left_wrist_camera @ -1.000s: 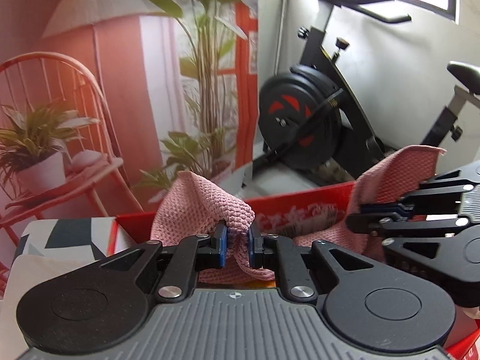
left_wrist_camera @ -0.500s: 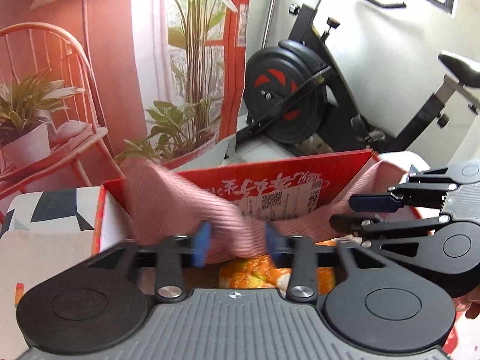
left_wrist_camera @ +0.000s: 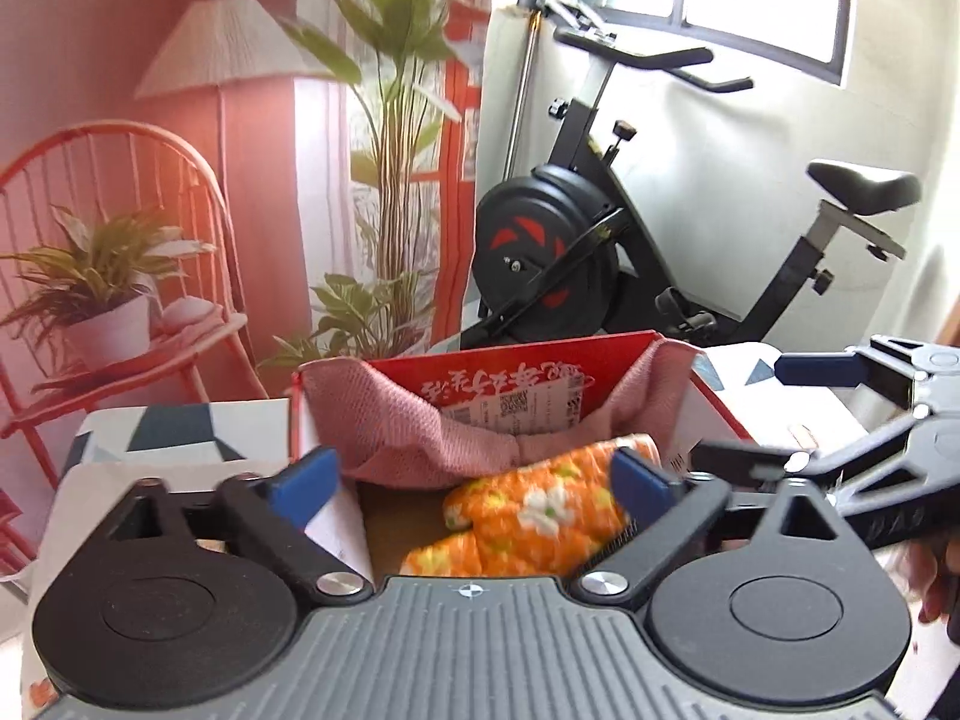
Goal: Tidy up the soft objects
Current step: 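Open both tools to drop the pink towel into the box, then move both tools down to the white surgical-mask bag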
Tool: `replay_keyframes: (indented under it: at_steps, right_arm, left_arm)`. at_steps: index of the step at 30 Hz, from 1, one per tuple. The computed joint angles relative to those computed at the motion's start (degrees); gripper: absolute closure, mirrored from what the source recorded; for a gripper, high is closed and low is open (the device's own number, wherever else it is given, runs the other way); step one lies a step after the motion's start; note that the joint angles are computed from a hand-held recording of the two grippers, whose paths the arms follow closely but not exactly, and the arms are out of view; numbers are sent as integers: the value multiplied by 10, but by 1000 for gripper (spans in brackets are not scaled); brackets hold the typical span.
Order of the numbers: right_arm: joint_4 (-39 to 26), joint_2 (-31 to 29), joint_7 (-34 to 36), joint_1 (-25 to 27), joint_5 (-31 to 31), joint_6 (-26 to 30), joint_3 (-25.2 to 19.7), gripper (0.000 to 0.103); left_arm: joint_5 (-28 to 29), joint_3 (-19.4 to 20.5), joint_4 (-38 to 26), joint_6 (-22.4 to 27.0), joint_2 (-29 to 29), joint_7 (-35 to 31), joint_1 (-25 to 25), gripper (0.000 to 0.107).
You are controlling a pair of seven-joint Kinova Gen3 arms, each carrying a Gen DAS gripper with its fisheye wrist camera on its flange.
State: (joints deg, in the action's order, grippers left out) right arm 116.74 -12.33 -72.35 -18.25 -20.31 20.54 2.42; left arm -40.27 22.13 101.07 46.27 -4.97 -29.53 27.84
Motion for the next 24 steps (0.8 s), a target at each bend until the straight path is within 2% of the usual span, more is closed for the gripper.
replay_keyframes:
  at_steps: [5,13,15,21,24]
  right_arm:
    - [65,-79,-51,2,-5,-9,-3,0]
    - [176,-188,-169,24,24,11,-41,0]
    - [198,-203,-195,27,33,28,-54,0]
    - [232,-224,-268,50,69,84,-130,0]
    - [239,-232,-291,40,73,105,-133,1]
  left_arm:
    - [-22,49,42,42,-49,36,11,4]
    - [68,109,133,35,-128,98,-18,4]
    - [92,126,152,31,-139,117,-31,4]
    - [149,179,184,24,-150,127,-64,5]
    - [163,200,192,19,-151,122,-78,6]
